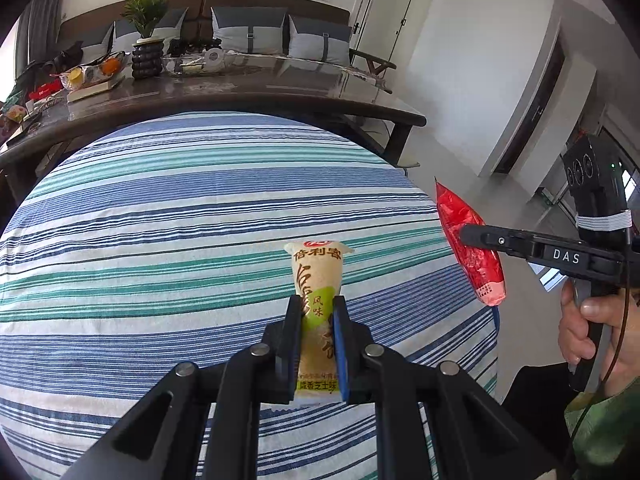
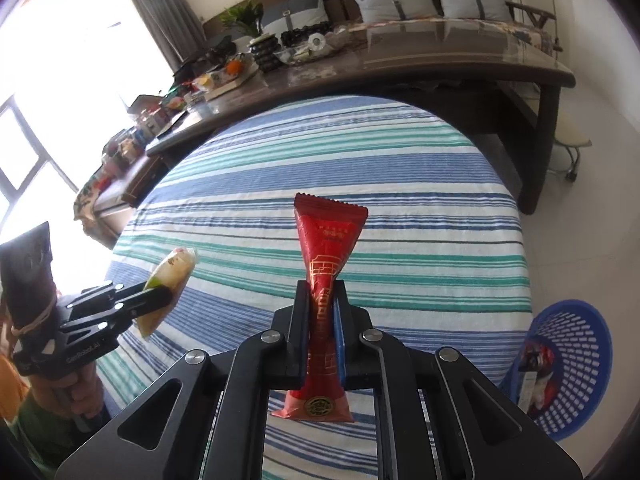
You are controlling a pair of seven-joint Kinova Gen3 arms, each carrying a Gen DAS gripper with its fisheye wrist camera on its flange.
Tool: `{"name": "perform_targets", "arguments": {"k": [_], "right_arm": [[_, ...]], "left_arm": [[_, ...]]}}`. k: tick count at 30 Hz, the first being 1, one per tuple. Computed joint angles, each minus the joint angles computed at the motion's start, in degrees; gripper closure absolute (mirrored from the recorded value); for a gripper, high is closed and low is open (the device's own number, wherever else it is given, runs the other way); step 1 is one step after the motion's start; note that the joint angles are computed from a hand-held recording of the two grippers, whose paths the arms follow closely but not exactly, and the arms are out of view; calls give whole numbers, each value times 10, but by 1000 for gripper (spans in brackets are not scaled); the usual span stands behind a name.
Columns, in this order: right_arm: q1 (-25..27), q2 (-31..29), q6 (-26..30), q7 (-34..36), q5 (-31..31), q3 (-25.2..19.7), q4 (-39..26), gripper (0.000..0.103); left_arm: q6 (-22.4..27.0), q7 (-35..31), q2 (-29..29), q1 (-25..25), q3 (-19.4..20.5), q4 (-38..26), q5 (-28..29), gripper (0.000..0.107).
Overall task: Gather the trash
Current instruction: 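Carry the bread roll bag and red wrapper over the blue wastebasket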
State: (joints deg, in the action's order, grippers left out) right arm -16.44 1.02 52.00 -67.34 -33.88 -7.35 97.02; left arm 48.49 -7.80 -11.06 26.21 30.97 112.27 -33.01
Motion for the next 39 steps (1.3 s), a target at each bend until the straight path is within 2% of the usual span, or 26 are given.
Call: {"name": "perform_targets", "arguments": {"k": [2, 7, 12, 18, 23, 29, 34, 39], "right_arm": [[16, -13, 7, 10, -12, 15, 5, 94], [63, -38, 33, 22, -5, 59, 2, 94], [116, -34, 60, 26, 34, 95, -18, 95], [174, 10, 58, 31, 74, 111, -27, 95], [219, 70, 56, 40, 84, 109, -35, 96], [251, 125, 66, 32, 113, 96, -62, 96], [276, 171, 84, 23, 126, 90, -88, 96], [288, 202, 97, 15, 138, 82, -99, 96]], "left_arm": [[2, 16, 24, 5, 19, -27, -18, 93], [-1, 34, 102, 51, 28, -108, -79, 93], [-12, 8, 203, 103, 13, -212, -112, 93], [-10, -55, 338, 161, -15, -354, -116, 93], [-22, -107, 431, 181, -37, -438, -83, 93], [-39, -172, 511, 184, -55, -510, -28, 93], [-27, -221, 560, 197, -79, -568, 11, 93], [5, -277, 612, 212, -100, -645, 47, 93]]}}
